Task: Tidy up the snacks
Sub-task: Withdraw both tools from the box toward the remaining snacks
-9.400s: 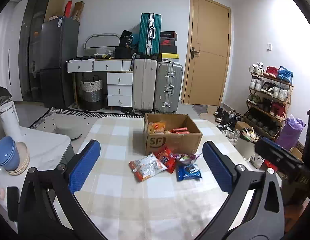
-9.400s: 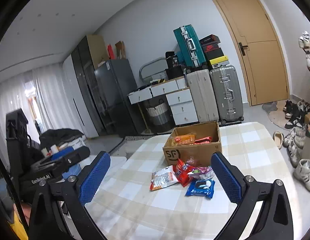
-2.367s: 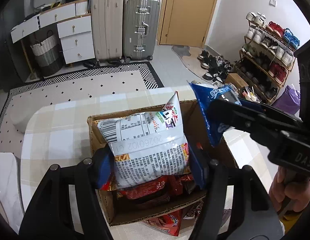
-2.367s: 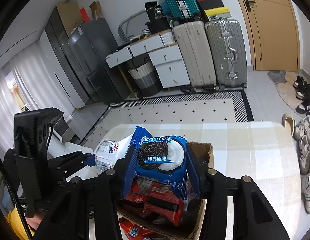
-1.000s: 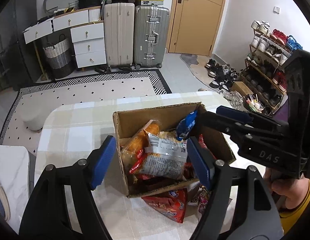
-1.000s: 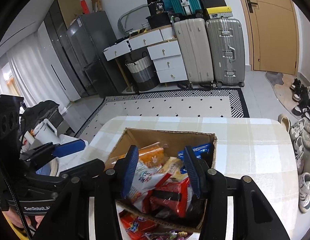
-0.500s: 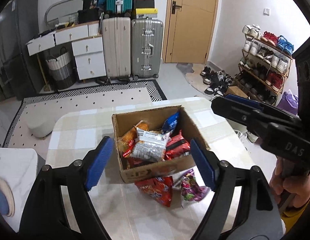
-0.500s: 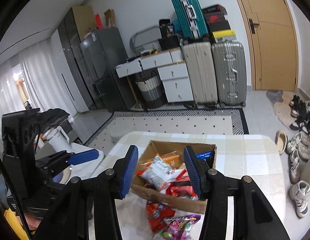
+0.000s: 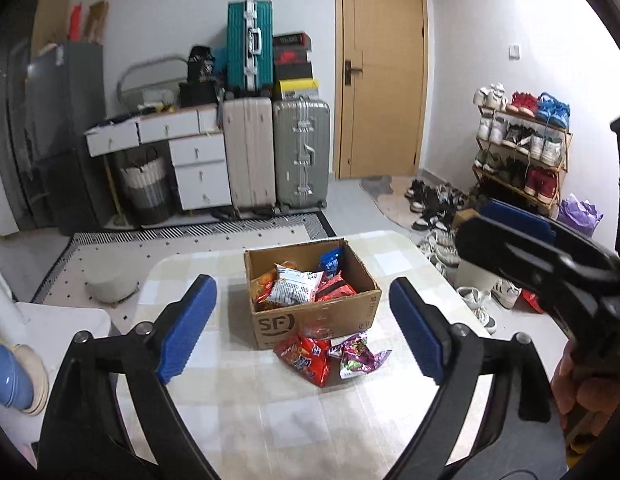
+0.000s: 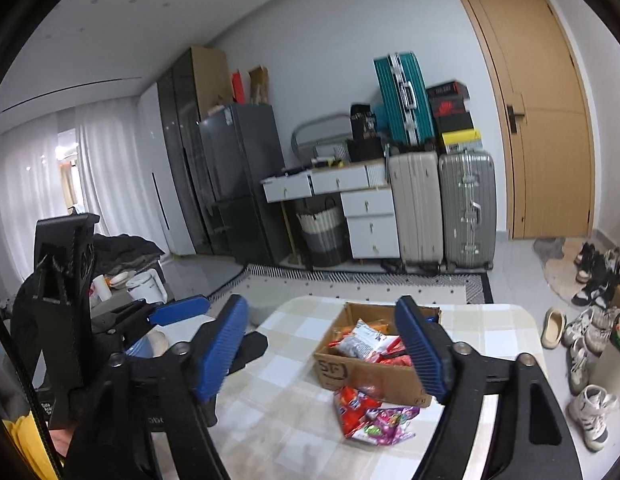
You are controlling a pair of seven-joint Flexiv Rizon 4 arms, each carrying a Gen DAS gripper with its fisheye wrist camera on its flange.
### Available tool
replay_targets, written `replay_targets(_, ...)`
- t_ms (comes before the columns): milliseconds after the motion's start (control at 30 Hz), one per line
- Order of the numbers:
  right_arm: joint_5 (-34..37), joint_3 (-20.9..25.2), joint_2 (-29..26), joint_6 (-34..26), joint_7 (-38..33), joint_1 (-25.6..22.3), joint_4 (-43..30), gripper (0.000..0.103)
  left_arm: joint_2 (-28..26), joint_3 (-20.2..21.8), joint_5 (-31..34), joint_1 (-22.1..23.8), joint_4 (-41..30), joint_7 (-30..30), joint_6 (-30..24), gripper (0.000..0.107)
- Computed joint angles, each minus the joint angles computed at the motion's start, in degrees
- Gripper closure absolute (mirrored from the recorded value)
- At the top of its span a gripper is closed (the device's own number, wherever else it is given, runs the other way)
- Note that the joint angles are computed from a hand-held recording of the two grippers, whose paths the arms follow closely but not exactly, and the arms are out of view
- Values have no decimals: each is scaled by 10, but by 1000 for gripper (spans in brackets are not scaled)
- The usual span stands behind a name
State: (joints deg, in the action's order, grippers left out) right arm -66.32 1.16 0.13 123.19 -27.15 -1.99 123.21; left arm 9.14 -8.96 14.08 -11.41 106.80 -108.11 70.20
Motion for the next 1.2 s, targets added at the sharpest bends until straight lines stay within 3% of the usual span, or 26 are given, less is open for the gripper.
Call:
replay_targets(100, 103, 28, 52, -2, -84, 8, 72, 14, 61, -2, 18, 4, 49, -35, 11, 4)
replay_targets(233, 218, 68, 114, -7, -163, 20, 146, 9, 156, -16, 30, 26, 128, -75, 31, 4)
replay_targets(367, 338, 139, 162, -13, -233, 2, 198, 2, 241, -24, 12, 43, 198, -81, 21, 4)
replay_targets(467, 408, 177, 173, 3, -271, -8, 225, 1, 297, -25, -3, 51, 251, -86, 11, 4)
replay_targets(633, 486, 218, 178, -4, -318, -11, 257, 1, 336, -15, -34, 45, 312, -71, -1, 4)
replay_targets(700, 517, 235, 161, -13, -342, -15, 253, 1, 323, -17, -40, 56, 317, -66, 8, 4)
replay_targets(900, 549, 202, 107, -32, -366, 35, 243, 1, 268, -18, -47, 66, 326, -59, 47, 4)
replay_targets(1200, 613, 166, 16, -61, -435, 80, 188, 1, 112, -79, 1, 124, 254, -98, 64, 4)
